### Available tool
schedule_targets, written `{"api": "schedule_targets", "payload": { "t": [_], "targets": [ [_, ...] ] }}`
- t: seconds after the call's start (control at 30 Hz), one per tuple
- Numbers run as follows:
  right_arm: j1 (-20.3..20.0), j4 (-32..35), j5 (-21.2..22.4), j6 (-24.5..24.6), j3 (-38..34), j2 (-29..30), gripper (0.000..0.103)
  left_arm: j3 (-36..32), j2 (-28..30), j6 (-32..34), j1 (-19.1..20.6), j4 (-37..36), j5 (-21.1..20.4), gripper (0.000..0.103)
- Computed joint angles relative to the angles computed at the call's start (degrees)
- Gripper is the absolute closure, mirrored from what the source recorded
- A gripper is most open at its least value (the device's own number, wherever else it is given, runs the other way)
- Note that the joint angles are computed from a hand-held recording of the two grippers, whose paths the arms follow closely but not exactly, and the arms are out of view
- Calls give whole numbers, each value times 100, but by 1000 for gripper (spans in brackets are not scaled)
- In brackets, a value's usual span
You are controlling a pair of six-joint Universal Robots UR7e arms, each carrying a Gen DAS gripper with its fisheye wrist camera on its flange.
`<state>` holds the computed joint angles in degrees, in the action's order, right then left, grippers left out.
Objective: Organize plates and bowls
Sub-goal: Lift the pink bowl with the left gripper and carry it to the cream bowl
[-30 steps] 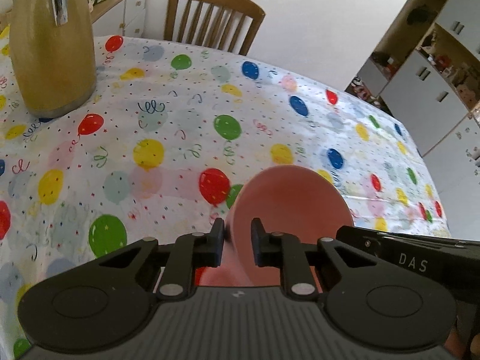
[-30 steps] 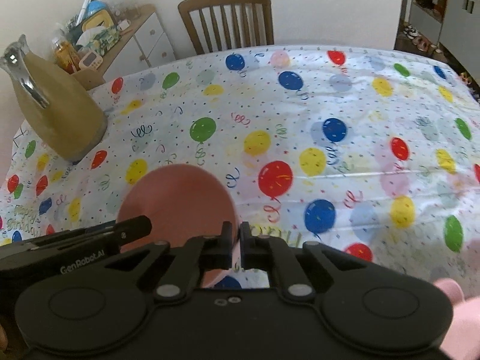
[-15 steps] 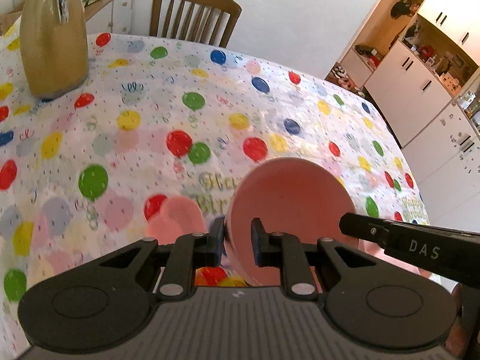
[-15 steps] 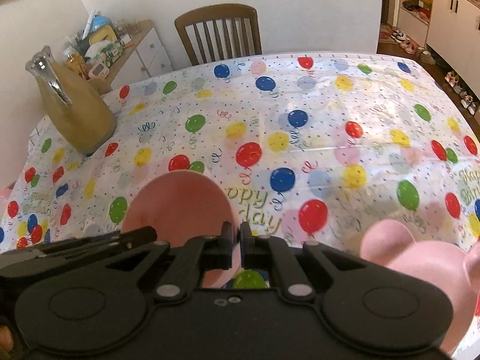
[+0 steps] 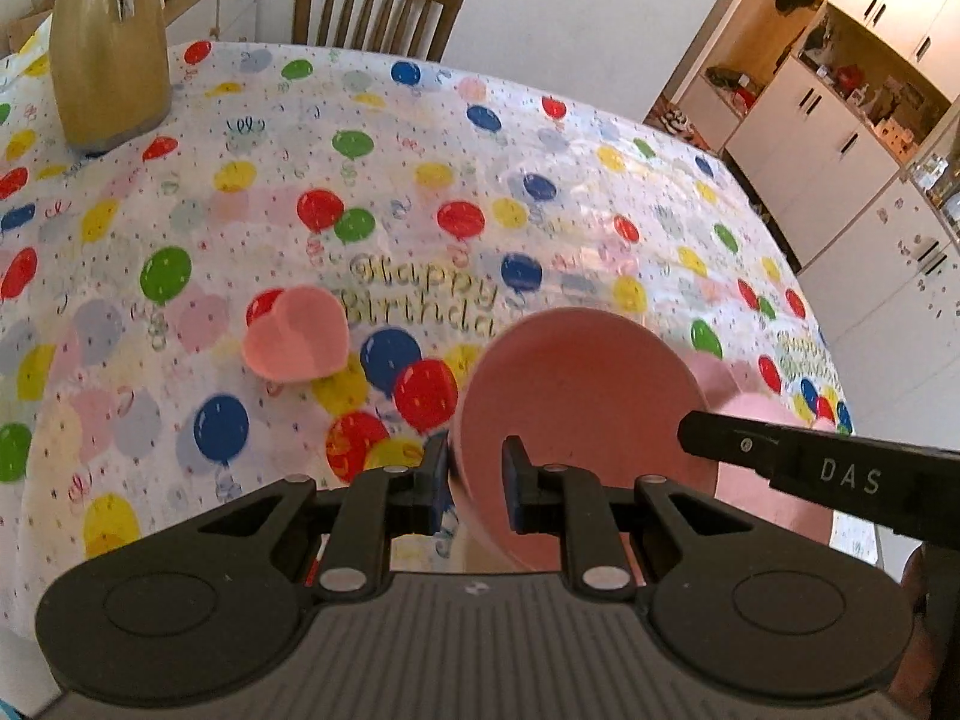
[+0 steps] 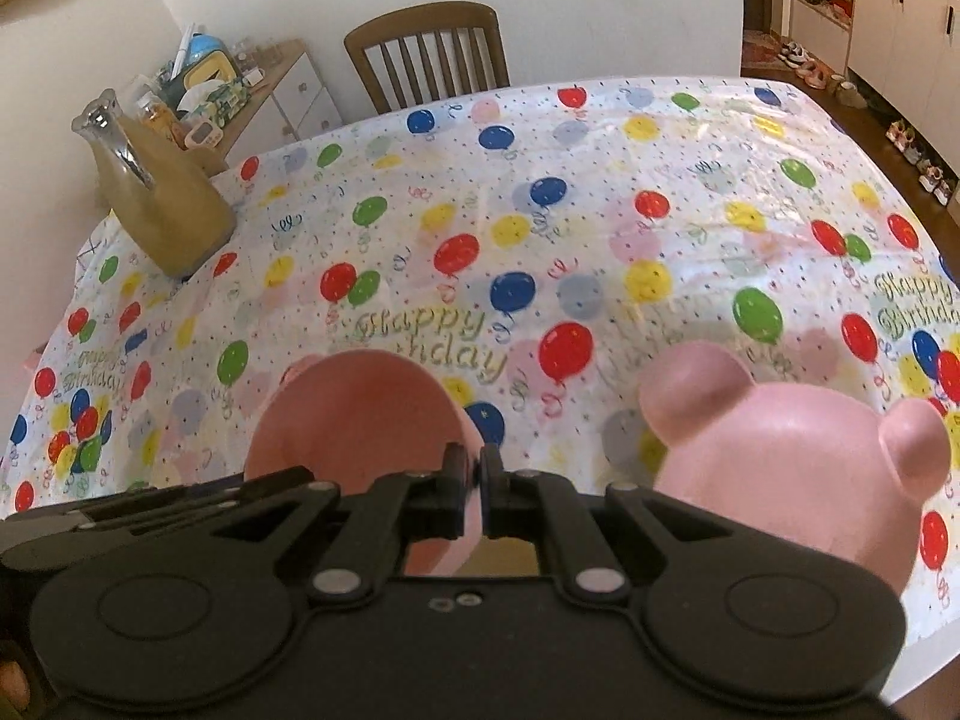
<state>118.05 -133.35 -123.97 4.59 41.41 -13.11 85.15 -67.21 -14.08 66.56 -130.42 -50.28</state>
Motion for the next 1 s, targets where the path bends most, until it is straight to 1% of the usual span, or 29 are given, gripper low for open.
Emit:
{"api": "schedule_targets", "payload": {
  "t": [0.2, 0.4, 0.67, 1.0],
  "targets": [
    [-44, -207, 19, 25, 593, -314, 99, 273, -80, -245, -79, 75, 60, 85],
    [-102, -215, 42, 94, 899, -461, 99, 433, -116, -457, -106, 214, 94, 85],
    [-154, -259, 63, 125, 1114, -550, 98, 498, -87, -557, -100, 306, 103, 85],
    [-198, -122, 89, 198, 1079, -510, 98, 459, -37, -642, -48, 516, 87, 85]
  ]
}}
